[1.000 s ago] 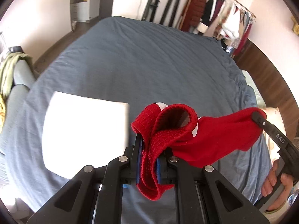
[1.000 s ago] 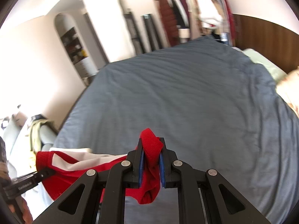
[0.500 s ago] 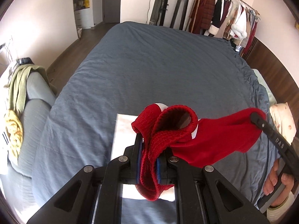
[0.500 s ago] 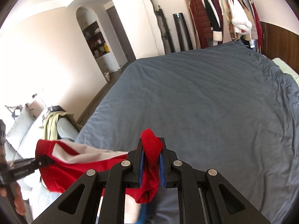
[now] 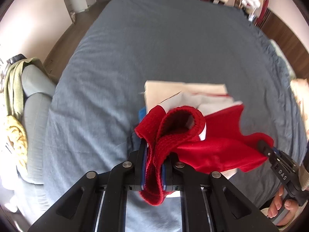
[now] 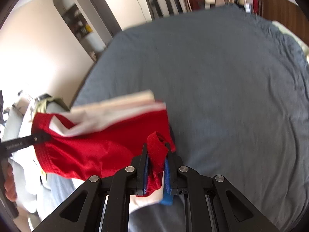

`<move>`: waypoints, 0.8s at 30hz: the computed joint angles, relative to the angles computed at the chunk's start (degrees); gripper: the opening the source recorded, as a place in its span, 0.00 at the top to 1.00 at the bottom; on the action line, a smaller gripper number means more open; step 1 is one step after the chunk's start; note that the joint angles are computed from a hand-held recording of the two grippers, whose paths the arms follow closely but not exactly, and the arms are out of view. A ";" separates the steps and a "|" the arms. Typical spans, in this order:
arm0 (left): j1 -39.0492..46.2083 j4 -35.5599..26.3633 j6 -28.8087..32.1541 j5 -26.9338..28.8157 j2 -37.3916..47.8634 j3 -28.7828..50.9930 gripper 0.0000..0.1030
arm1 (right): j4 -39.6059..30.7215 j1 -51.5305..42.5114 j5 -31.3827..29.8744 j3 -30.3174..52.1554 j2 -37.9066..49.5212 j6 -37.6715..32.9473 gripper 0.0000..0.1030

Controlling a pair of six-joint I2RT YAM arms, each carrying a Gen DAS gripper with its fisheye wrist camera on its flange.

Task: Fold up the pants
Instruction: 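Close the right tool on the shorts while the left tool lifts the waistband, then carry the folded shorts with both tools onto the white folded clothes stack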

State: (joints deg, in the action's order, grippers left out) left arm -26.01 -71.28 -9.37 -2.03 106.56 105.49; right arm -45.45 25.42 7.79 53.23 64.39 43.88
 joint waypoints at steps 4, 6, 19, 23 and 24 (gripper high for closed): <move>0.62 -0.47 0.95 -0.95 0.59 -0.63 0.87 | 0.01 0.51 -0.79 -1.95 0.99 0.43 0.86; 1.00 -0.98 1.27 -1.74 1.46 -0.52 0.87 | -0.06 1.17 -0.60 -2.34 1.86 1.46 0.86; 4.07 -3.52 4.12 -2.68 7.16 3.97 0.78 | -6.45 3.22 1.03 5.36 14.21 2.39 0.78; 3.26 -1.37 4.53 -3.83 3.39 0.99 0.59 | -7.89 3.23 3.38 6.25 12.72 2.85 0.65; 3.10 -1.13 5.08 -3.74 2.73 0.71 0.58 | -8.75 3.88 5.94 6.81 11.73 3.13 0.56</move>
State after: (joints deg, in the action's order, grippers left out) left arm -22.92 -72.40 -4.29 -5.78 109.29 106.19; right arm -54.20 29.30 13.74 60.04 76.12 47.02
